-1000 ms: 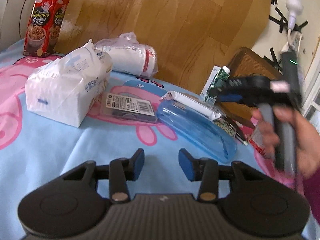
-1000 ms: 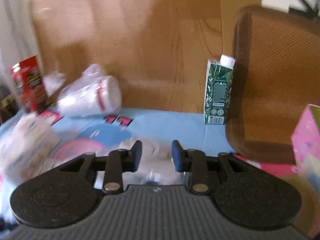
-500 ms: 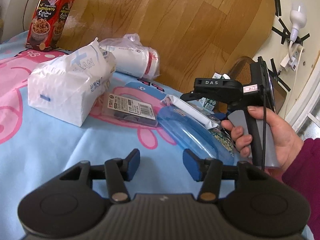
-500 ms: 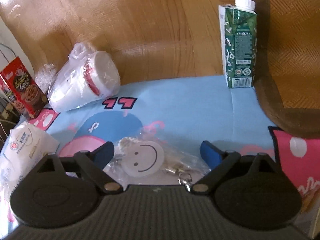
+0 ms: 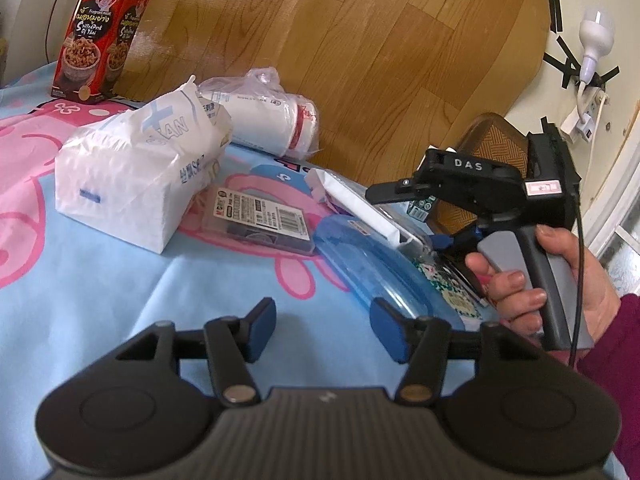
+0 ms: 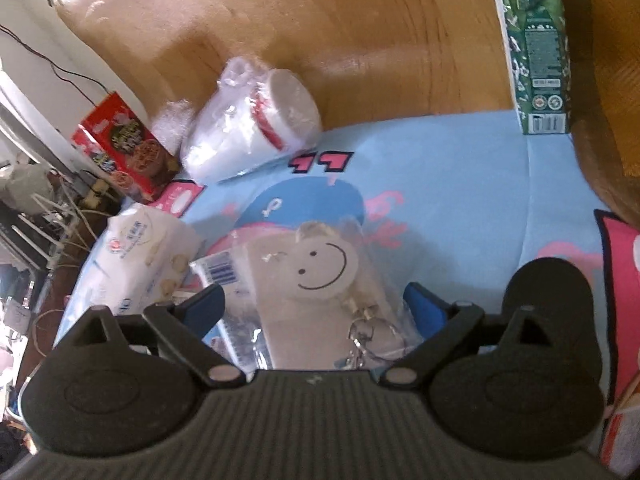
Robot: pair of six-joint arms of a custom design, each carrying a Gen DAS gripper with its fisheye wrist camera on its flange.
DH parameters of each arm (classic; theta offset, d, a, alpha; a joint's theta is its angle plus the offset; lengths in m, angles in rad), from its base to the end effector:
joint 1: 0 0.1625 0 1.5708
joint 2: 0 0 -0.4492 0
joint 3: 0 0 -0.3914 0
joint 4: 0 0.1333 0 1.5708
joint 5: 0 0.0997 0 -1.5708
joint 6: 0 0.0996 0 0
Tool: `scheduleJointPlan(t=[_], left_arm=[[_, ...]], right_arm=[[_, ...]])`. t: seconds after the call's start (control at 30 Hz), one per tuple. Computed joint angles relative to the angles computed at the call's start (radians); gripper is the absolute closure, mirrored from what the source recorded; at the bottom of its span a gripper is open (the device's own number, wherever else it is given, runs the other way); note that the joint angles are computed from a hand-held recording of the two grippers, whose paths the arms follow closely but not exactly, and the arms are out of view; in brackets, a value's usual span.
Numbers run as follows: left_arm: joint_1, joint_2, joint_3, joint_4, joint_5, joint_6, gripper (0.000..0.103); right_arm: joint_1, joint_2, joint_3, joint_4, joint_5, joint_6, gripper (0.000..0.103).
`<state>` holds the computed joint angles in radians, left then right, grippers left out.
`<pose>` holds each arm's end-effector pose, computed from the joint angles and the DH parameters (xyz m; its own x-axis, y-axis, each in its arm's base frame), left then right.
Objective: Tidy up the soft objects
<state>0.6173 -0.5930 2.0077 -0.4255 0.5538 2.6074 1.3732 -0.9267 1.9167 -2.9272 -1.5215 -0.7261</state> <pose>-0.1827 -0.3971 -0.0716 -0.9369 -0.1099 -0.3320 0.2375 0.4969 -0.8347 0.0151 -0.6284 0.1373 -0.8566 -0.4741 0.2035 -0.5155 0.8032 -0.2984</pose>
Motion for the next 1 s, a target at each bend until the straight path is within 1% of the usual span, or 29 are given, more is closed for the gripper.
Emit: scheduleJointPlan(t=[0.03, 0.07, 0.1, 0.13, 0.2, 0.3, 0.4, 0.47, 0.5, 0.53, 0.57, 0.6, 0.63, 0.7, 0.8, 0.83, 0.87, 0.9, 0.93, 1.0], left_arm=[[0.001, 0.0, 0.0, 0.001, 0.0, 0.001, 0.05], [0.002, 0.0, -0.001, 0.001, 0.001, 0.002, 0.05], [0.002, 0.0, -0.001, 0.001, 0.001, 0.003, 0.049], [0.002, 0.0, -0.001, 0.001, 0.001, 0.003, 0.049], [0.001, 0.002, -0.003, 0.003, -0.002, 0.001, 0.049], [-0.003, 0.005, -0.005, 0.004, -0.014, -0.007, 0.049], [0.0, -0.001, 0.002, -0.006, -0.011, -0.009, 0.049], [0.0, -0.003, 0.006, -0.011, -0.011, -0.013, 0.049], [0.003, -0.01, 0.014, -0.022, 0.001, -0.008, 0.049], [0.01, -0.025, 0.03, -0.044, 0.035, 0.007, 0.048], [0.019, -0.045, 0.05, -0.067, 0.087, 0.022, 0.048], [0.024, -0.063, 0.068, -0.081, 0.137, 0.024, 0.048], [0.02, -0.075, 0.083, -0.097, 0.17, 0.016, 0.048], [0.006, -0.093, 0.099, -0.122, 0.245, 0.016, 0.048], [0.007, -0.092, 0.052, -0.061, 0.363, -0.001, 0.052], [0.008, -0.085, 0.028, -0.038, 0.399, 0.005, 0.055], [0.006, -0.072, -0.001, -0.006, 0.414, 0.006, 0.059], [0.001, -0.051, -0.043, 0.046, 0.421, 0.007, 0.064], [-0.007, -0.03, -0.079, 0.086, 0.414, 0.008, 0.071], [-0.022, 0.007, -0.147, 0.137, 0.416, 0.038, 0.073]], right_arm=[[-0.002, -0.002, 0.005, -0.001, 0.012, -0.013, 0.013], [-0.005, -0.003, -0.003, 0.032, 0.02, -0.017, 0.024], [-0.009, -0.006, -0.016, 0.08, 0.034, 0.0, 0.028], [-0.01, -0.007, -0.024, 0.103, 0.039, 0.018, 0.029], [-0.009, -0.011, -0.022, 0.106, 0.041, 0.023, 0.032], [-0.014, -0.03, 0.012, 0.067, 0.057, 0.017, 0.033], [-0.031, -0.076, 0.09, -0.011, 0.106, -0.047, 0.033], [-0.054, -0.127, 0.163, -0.055, 0.153, -0.117, 0.033], [-0.069, -0.155, 0.212, -0.097, 0.166, -0.167, 0.032], [-0.084, -0.18, 0.262, -0.15, 0.173, -0.223, 0.032], [-0.103, -0.206, 0.32, -0.213, 0.18, -0.296, 0.032], [-0.125, -0.228, 0.371, -0.264, 0.188, -0.358, 0.032], [-0.15, -0.25, 0.421, -0.315, 0.198, -0.415, 0.032], [-0.202, -0.278, 0.501, -0.404, 0.224, -0.493, 0.032], [-0.285, -0.286, 0.599, -0.547, 0.289, -0.585, 0.032], [-0.31, -0.284, 0.627, -0.587, 0.314, -0.607, 0.032], [-0.338, -0.292, 0.648, -0.601, 0.347, -0.627, 0.032], [-0.36, -0.297, 0.666, -0.617, 0.377, -0.637, 0.032], [-0.38, -0.296, 0.681, -0.65, 0.406, -0.641, 0.032], [-0.421, -0.282, 0.712, -0.762, 0.469, -0.647, 0.032]])
